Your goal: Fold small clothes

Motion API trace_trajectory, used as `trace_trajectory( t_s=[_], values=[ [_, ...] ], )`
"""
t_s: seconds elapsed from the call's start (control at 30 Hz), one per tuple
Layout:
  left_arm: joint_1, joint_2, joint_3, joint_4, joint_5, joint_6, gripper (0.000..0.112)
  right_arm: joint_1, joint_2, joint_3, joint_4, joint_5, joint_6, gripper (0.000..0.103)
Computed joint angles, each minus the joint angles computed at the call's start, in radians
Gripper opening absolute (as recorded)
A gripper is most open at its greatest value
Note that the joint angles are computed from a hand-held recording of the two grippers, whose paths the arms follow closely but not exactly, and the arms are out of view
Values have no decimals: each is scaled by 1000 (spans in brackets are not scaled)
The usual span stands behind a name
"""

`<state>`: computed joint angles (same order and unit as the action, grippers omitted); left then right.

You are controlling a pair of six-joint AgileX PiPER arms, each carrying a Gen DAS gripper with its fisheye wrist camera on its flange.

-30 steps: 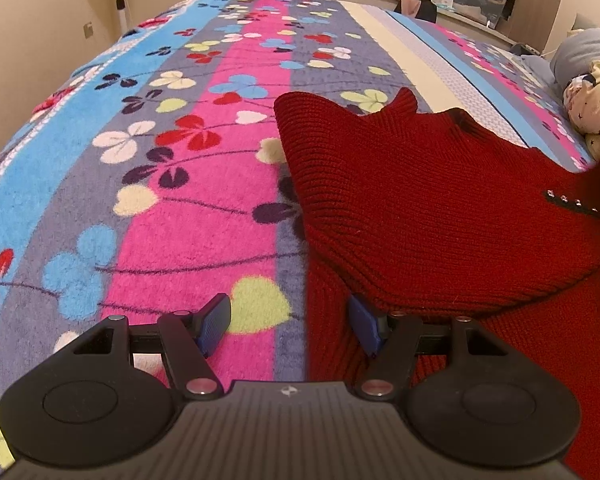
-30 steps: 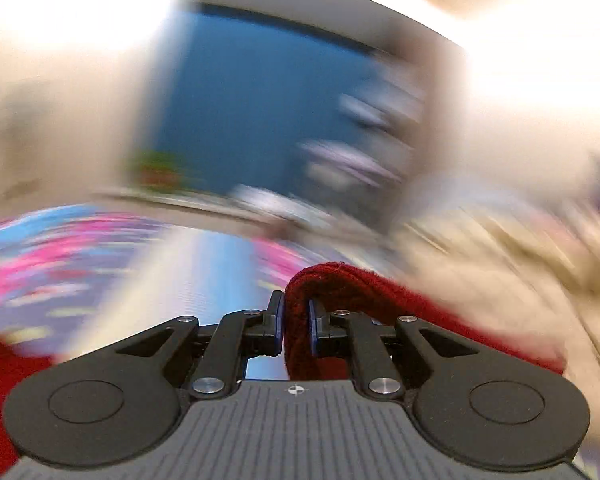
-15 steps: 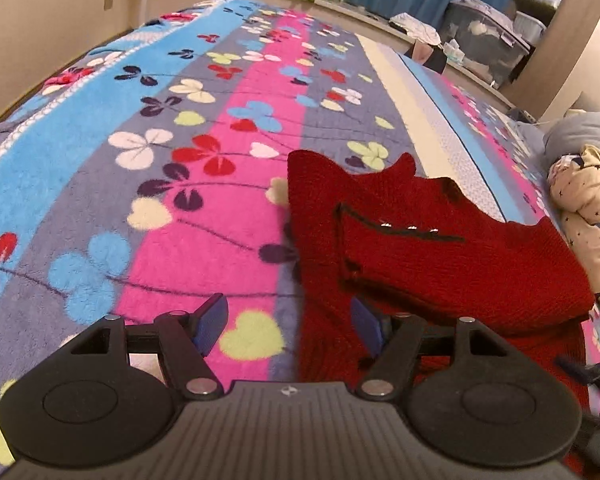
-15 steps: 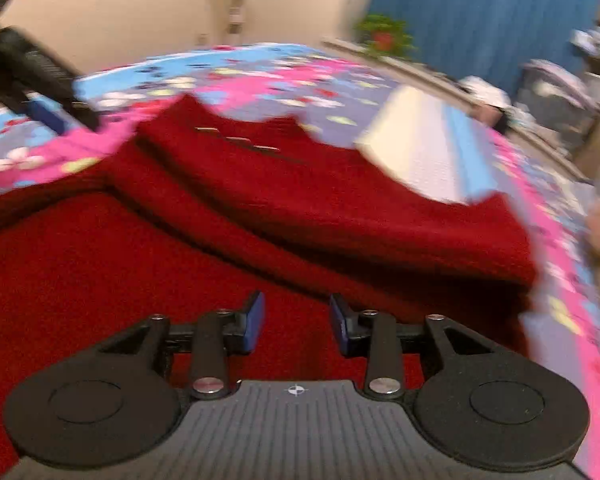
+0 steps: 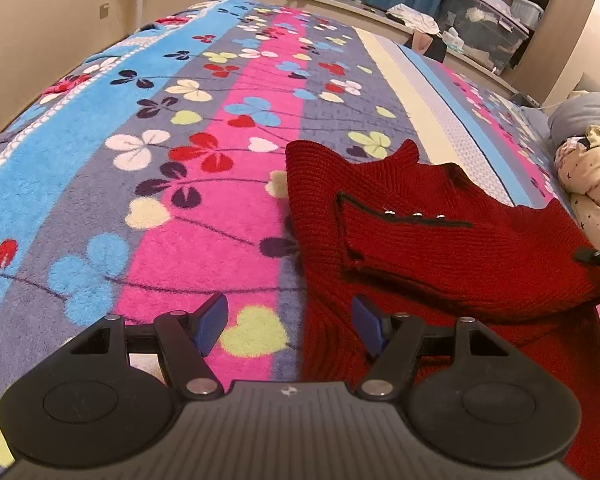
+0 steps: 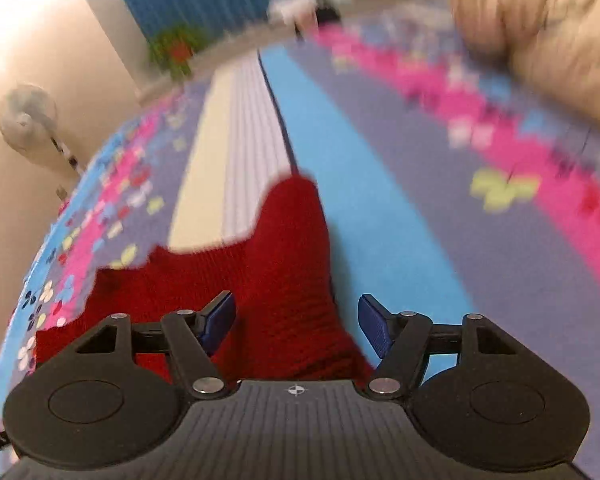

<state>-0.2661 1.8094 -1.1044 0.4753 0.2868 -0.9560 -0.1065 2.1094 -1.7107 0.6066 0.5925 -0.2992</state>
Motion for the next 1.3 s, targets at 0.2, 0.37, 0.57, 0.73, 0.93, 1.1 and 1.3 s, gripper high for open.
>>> trace_trajectory(
  t_s=[0.2, 0.37, 0.57, 0.73, 0.93, 1.1, 1.3],
  values=[
    [-7, -16, 9, 85, -36, -79, 73, 51, 23, -43, -393, -106, 233, 30],
    [-26, -16, 30, 99, -93, -53, 73, 96, -41, 141, -760, -285, 426, 41],
    [-65, 54, 7, 213, 45, -142, 76, 56, -185, 328, -663, -274, 288, 52],
    [-118, -134, 165, 558, 59, -513, 75, -19, -492, 668, -228, -398, -135, 52],
    [-287, -470, 353, 505, 215, -583, 75, -156, -879, 991, 289, -224, -734, 57],
    [-719, -681, 516, 490, 530, -790, 75, -363, -1026, 1142, 400, -13, -831, 61],
    [-1167, -675, 557, 416, 830, -1079, 75, -628, -1138, 1200, 362, 229, -999, 61]
  ],
)
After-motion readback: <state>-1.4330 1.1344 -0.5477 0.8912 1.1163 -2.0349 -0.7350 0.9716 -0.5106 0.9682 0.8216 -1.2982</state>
